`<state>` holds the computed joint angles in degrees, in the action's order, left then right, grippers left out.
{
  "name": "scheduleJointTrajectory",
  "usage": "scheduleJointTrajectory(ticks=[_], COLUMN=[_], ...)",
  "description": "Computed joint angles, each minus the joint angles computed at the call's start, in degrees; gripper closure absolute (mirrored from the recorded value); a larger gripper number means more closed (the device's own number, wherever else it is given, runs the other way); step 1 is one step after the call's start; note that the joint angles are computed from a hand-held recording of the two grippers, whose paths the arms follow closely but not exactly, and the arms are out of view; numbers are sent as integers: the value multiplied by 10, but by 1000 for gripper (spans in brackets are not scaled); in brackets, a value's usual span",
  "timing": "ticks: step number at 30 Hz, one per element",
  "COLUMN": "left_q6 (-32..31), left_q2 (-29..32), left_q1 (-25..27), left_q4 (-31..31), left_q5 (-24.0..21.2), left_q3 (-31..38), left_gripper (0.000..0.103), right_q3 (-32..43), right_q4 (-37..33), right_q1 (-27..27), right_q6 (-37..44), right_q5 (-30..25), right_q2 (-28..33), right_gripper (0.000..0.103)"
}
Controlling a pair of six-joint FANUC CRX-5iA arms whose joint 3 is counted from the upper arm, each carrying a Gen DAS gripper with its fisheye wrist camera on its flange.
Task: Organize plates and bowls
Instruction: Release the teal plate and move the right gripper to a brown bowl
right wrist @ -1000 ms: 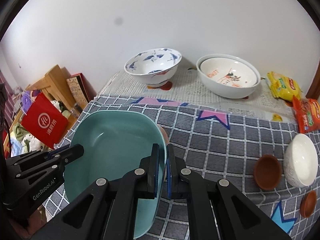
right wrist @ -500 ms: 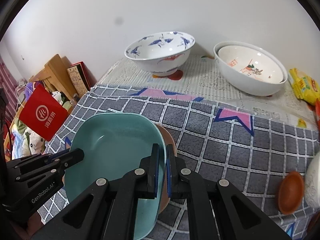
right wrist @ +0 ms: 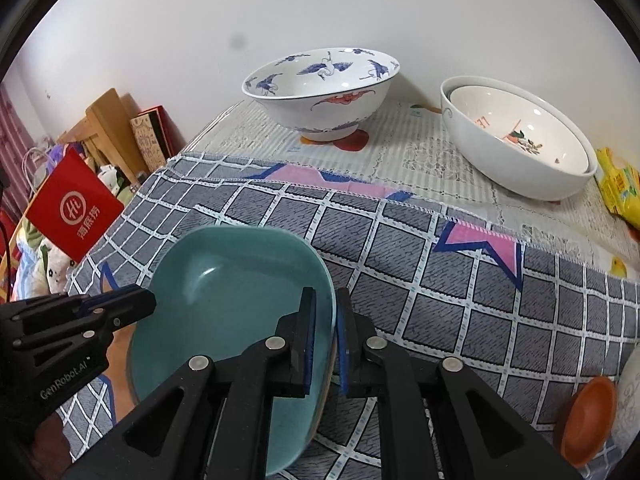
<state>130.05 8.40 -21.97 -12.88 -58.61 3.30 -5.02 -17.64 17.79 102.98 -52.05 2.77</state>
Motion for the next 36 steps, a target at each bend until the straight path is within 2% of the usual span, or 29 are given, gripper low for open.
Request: scheduleJointTrajectory(ticks=[1, 3, 8, 12, 19, 21, 23, 28, 36], left_q6=[3, 5, 10, 12, -1, -4, 0, -4, -25], left_q2=[0, -3, -5, 6, 53, 66, 75, 101, 158], left_q1=[-3, -10, -34, -60, -119, -136, -149, -171, -194], left_q4=[-5, -15, -33, -38, -41, -44, -49, -47, -29], left_q5=[-3, -10, -20, -28, -40, -44, -47, -54, -65], left_q3=[3, 8, 30, 59, 132, 150, 165, 196, 253], left_gripper=[84, 84, 84, 84, 83, 79, 72, 62, 52], right_q3=[3, -7, -23, -58, -94, -96, -85, -71, -66], right_q4=[-10, -4, -1, 44, 111, 111, 75, 32, 18], right_q1=[-5, -5, -32, -59, -150, -185, -237, -335, -423], right_q6=[9, 8, 9, -6, -43, -42, -8, 30, 49], right_q5=[-6, 3, 4, 26, 38, 37, 24, -9, -48], right_q2=[-2, -13, -55, -103, -156, -160, -161, -156, -119], right_gripper=[80, 75, 75, 75, 73, 72, 72, 72, 72])
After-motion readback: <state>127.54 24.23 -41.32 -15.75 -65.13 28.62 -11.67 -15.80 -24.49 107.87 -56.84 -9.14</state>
